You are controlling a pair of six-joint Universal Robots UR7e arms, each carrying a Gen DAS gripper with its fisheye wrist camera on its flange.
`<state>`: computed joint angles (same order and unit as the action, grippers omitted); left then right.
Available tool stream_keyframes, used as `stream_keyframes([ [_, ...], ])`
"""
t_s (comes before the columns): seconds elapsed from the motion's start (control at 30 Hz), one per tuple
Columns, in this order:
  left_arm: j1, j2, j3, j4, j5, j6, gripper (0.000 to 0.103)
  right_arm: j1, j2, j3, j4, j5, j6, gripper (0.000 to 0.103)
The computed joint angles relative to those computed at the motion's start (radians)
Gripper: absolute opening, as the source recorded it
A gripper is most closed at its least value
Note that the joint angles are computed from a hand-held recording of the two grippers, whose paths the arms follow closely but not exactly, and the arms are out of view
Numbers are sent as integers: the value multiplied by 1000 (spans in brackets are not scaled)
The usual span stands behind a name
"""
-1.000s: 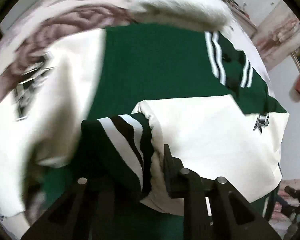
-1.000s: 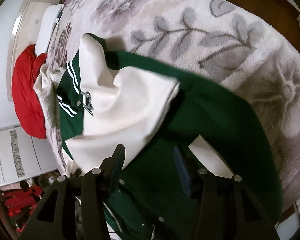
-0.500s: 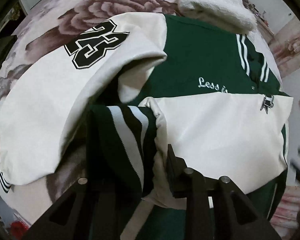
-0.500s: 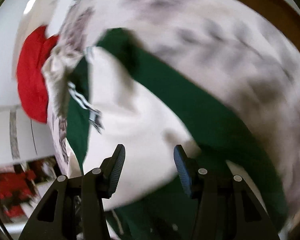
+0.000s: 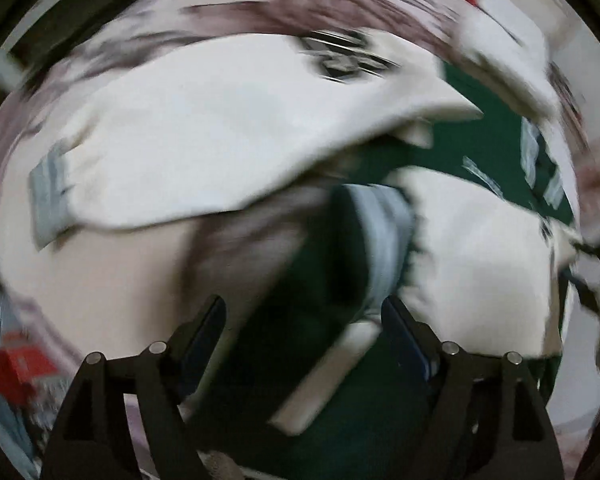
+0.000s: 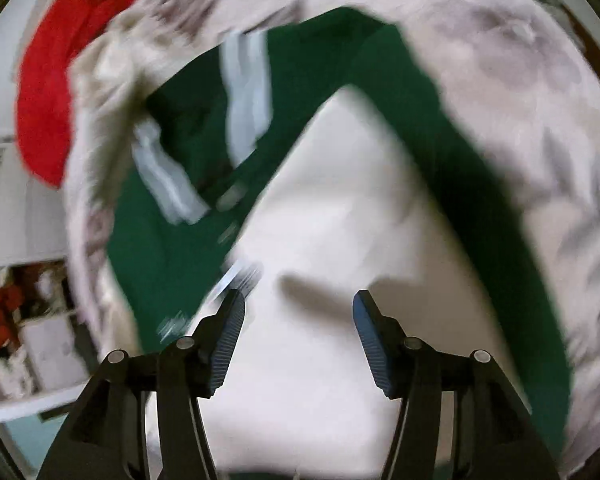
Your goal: Fold large clothes
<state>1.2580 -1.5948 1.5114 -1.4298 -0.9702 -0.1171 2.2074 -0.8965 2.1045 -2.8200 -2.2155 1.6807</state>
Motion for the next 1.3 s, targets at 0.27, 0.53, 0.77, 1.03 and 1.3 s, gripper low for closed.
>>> stream_keyframes([
  [0.27,167,82,-189,-31,15,-94,79,101,372,-288,-265,220,69,64],
  [0.53,237,130,-285,-15,3,-3,79,179,838,-594,-772,-3,353,66],
  [0.77,276,161,-354,1,2,43,79,185,909,-851,-712,-237,124,8],
  [1.03,296,218,-460,17,-45,23,79,126,738,-680,-351,12,177,42],
  [1.3,425,322,-551,0,-401,-241,79,193,566,-518,-185,84,150,61],
])
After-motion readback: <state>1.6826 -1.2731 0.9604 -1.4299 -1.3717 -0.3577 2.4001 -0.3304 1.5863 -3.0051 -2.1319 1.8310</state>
